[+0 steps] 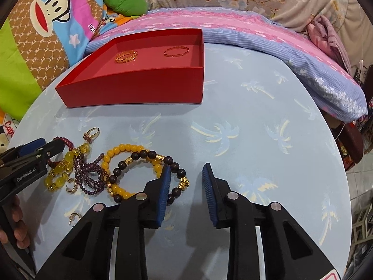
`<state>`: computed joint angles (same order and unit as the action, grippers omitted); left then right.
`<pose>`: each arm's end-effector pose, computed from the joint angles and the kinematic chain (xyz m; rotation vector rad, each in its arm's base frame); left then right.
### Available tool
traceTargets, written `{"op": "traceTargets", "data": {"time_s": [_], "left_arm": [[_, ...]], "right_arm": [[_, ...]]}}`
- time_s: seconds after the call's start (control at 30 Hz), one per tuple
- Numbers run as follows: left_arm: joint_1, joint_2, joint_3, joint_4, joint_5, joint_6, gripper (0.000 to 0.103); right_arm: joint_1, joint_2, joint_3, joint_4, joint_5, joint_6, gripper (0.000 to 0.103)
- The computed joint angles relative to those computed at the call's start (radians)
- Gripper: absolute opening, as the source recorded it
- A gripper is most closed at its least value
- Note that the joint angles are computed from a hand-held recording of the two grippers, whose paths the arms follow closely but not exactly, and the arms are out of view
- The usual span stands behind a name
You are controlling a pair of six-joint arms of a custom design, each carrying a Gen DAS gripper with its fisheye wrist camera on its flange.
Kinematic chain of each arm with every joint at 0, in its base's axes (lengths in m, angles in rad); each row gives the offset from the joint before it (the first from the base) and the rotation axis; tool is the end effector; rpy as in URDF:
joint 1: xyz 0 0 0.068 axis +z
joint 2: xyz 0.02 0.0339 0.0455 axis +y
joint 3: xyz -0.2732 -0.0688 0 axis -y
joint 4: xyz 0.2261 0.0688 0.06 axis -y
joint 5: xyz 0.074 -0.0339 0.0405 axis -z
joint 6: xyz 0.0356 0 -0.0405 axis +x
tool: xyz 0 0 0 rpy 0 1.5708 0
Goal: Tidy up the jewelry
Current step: 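Grasp the red bead bracelet with the left tool while the right tool grasps the black-gold bead bracelet, then carry both bead bracelets into the red box and open both tools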
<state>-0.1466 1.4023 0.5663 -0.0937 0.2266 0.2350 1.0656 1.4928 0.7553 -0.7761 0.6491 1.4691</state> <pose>0.2316 -0.0423 0.1682 0.5626 2.4187 -0.2457 0.1216 0.1753 0.1760 0.5244 2.4441 -0.1831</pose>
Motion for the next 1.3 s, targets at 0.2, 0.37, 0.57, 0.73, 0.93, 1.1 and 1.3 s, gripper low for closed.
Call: {"op": "traceTargets", "data": {"time_s": [0.2, 0.37, 0.57, 0.73, 0.93, 1.1, 1.3], "left_arm": [[-0.017, -0.020, -0.011, -0.001, 0.013, 0.019, 0.020], [0.020, -0.018, 0.014, -0.062, 0.083, 0.034, 0.008], [0.057, -0.078, 0.033, -0.141, 0.137, 0.053, 0.007], [0.085, -0.133, 0.087, -0.238, 0.200, 0.071, 0.007], [0.063, -0.187, 0.168, -0.326, 0.231, 0.077, 0.007], [0.019, -0.177, 0.252, -0.346, 0.234, 0.053, 0.007], [-0.078, -0.079, 0.394, -0.306, 0.206, -0.018, 0.007]], "right_arm": [[-0.007, -0.017, -0.008, 0.023, -0.009, -0.019, 0.011], [-0.005, -0.051, -0.016, 0.032, -0.025, -0.016, 0.008], [0.033, -0.097, 0.023, -0.052, 0.017, 0.027, 0.008], [0.045, -0.124, 0.090, -0.129, 0.060, 0.021, 0.008], [0.014, -0.160, 0.170, -0.171, 0.108, -0.066, 0.008], [-0.069, -0.191, 0.238, -0.153, 0.134, -0.224, 0.008], [-0.280, -0.198, 0.262, 0.028, 0.051, -0.504, 0.008]]}}
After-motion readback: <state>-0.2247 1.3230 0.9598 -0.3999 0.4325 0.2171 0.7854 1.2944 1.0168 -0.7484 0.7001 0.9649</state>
